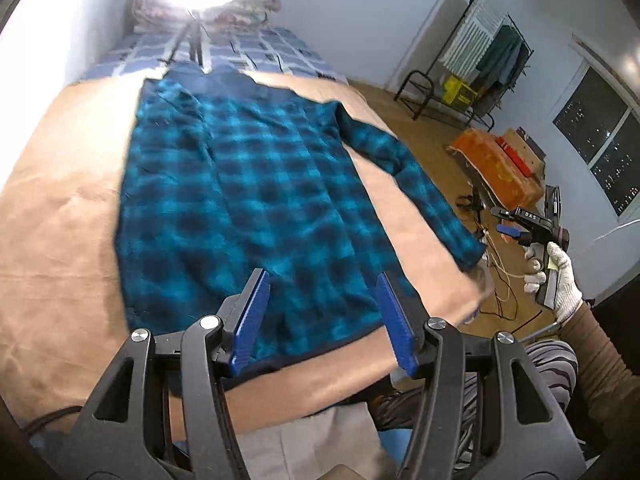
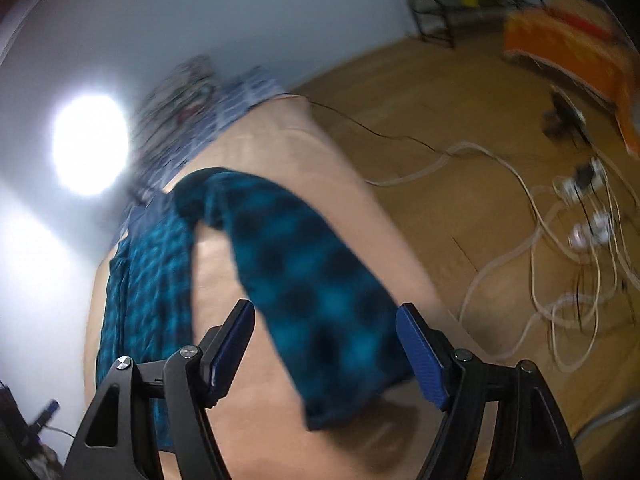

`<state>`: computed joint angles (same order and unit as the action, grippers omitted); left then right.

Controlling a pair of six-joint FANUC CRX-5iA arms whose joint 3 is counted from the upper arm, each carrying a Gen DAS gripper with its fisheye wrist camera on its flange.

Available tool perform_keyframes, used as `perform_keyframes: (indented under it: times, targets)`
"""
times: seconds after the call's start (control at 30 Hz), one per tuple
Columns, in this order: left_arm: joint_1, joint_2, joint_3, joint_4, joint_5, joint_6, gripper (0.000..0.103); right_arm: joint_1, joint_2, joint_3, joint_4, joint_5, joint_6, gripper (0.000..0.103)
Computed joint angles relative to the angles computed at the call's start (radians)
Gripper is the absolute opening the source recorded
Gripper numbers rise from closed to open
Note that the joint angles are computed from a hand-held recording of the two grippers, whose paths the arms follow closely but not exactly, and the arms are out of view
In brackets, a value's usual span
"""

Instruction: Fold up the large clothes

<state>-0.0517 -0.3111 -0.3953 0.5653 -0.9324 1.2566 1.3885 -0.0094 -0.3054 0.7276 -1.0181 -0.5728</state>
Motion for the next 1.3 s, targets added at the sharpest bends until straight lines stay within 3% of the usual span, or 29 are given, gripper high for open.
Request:
perform_keyframes:
  times: [0.23,0.33,0.5,0.53,0.57,0.6,0.7,0.83,0.97,1.3]
  targets:
    - [-0.067,0.068,0.024,-0.023,-0.01,0.037,0.057,0.023,-0.099,-0.248,0.119,0.153,-0.373,0.072]
    - [-0.08,0.094,0.037,-0.028,-0.02,0.042,0.057,0.005,-0.119,-0.347,0.258,0.238,-0.567,0.069]
    - [-0.085,0.111,0.045,-0.028,-0.021,0.036,0.057,-0.004,-0.109,-0.376,0.306,0.253,-0.619,0.062]
    - [-0.085,0.115,0.045,-0.028,-0.02,0.037,0.057,-0.005,-0.102,-0.367,0.294,0.25,-0.599,0.056]
    - [-0.084,0.119,0.046,-0.029,-0.02,0.037,0.057,-0.007,-0.097,-0.358,0.283,0.25,-0.579,0.036]
    - [-0.084,0.122,0.047,-0.033,-0.019,0.041,0.057,-0.009,-0.094,-0.351,0.277,0.254,-0.558,0.025]
    - [-0.085,0.123,0.049,-0.04,-0.015,0.043,0.057,0.019,-0.069,-0.277,0.206,0.161,-0.438,0.007]
    - [-0.08,0.118,0.044,-0.041,-0.008,0.026,0.057,0.063,-0.053,-0.18,0.218,0.028,-0.326,0.004]
    - [-0.074,0.11,0.031,-0.029,0.004,0.021,0.057,0.089,-0.037,-0.091,0.298,-0.042,-0.23,0.004]
    - [-0.045,0.077,-0.007,0.015,0.065,0.002,0.057,0.063,0.245,0.416,0.083,0.029,0.557,0.004]
